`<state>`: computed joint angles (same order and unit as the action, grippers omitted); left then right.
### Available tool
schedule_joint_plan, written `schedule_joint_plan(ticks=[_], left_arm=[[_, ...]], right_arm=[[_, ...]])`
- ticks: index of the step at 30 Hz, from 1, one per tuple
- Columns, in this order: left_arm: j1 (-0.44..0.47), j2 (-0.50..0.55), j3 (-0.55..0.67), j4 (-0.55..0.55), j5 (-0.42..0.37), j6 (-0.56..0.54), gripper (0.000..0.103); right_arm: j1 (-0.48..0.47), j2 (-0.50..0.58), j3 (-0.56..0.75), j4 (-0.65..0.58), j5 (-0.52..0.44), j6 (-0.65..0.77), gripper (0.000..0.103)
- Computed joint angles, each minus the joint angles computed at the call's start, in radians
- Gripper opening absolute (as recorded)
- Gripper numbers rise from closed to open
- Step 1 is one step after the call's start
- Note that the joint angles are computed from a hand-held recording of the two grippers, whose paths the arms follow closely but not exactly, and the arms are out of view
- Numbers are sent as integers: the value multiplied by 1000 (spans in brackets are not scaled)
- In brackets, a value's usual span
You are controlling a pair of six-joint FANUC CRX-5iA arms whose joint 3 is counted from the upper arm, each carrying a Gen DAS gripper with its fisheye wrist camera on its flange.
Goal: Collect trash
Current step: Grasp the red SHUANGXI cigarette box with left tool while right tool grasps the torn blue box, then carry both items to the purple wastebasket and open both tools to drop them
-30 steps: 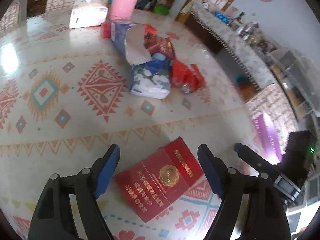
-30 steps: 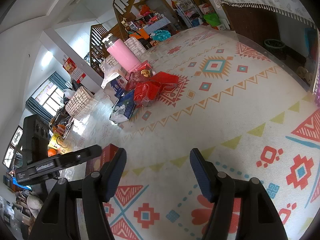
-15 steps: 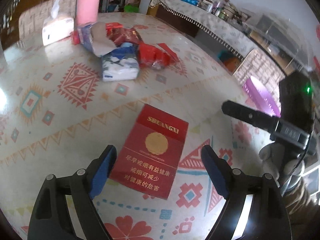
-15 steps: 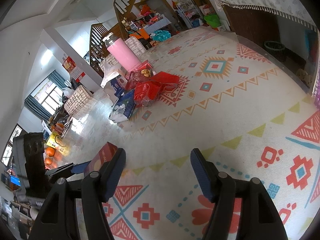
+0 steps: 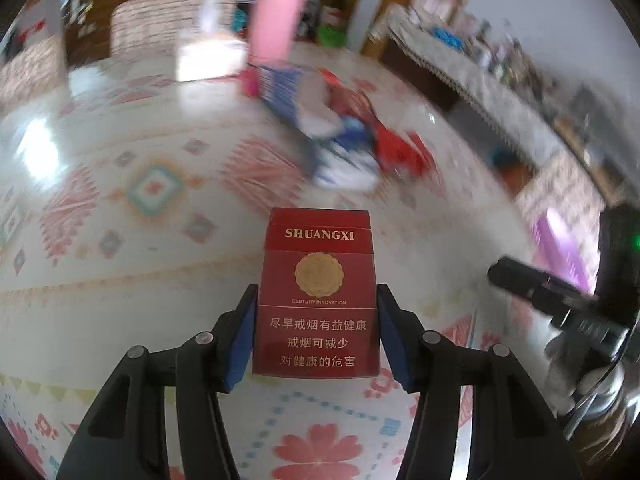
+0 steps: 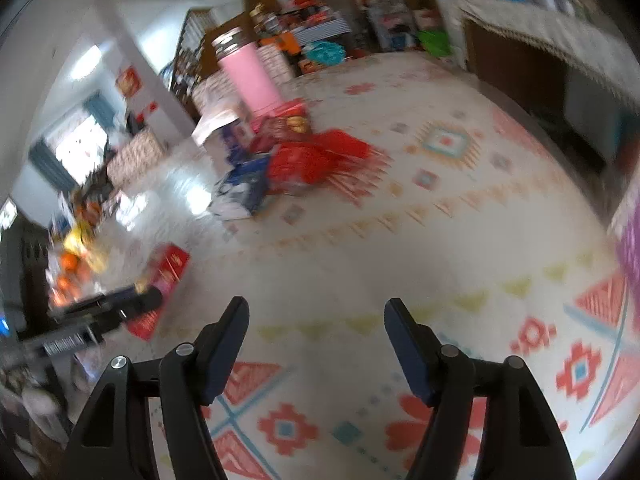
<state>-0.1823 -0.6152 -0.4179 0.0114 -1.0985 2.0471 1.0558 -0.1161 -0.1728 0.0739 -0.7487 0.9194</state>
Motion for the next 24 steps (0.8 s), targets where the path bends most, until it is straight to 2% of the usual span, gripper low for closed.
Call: schedule_joint_plan(ticks=[2,4,6,11,14,17,21,24], left_arm=[[93,-66,-47,59,14,-24,55],[140,-101,-65,60,12,-10,55],[151,-112,-58,22,-4,29,55],[188,-139,-68,18,4,34,55],[247,-146,-98,89,5,-20,55],[273,-144,-109,118,-1,-38,55],[308,-148,-127,155,-1,-65,55],[330,-151,-134,166,-5,-77,55]], right_arm=[[26,52,59,71,-27,-11,75],[35,114,138,94,-48,11,74],[42,204,253,112,-81,44,74],[60,416,508,196,-161,75,74],[57,536,661,203,-219,100,73],[57,650,801,236,-297,109,60],[43,777,990,197,-428,131,31],[35,741,947,176,-386,105,29]])
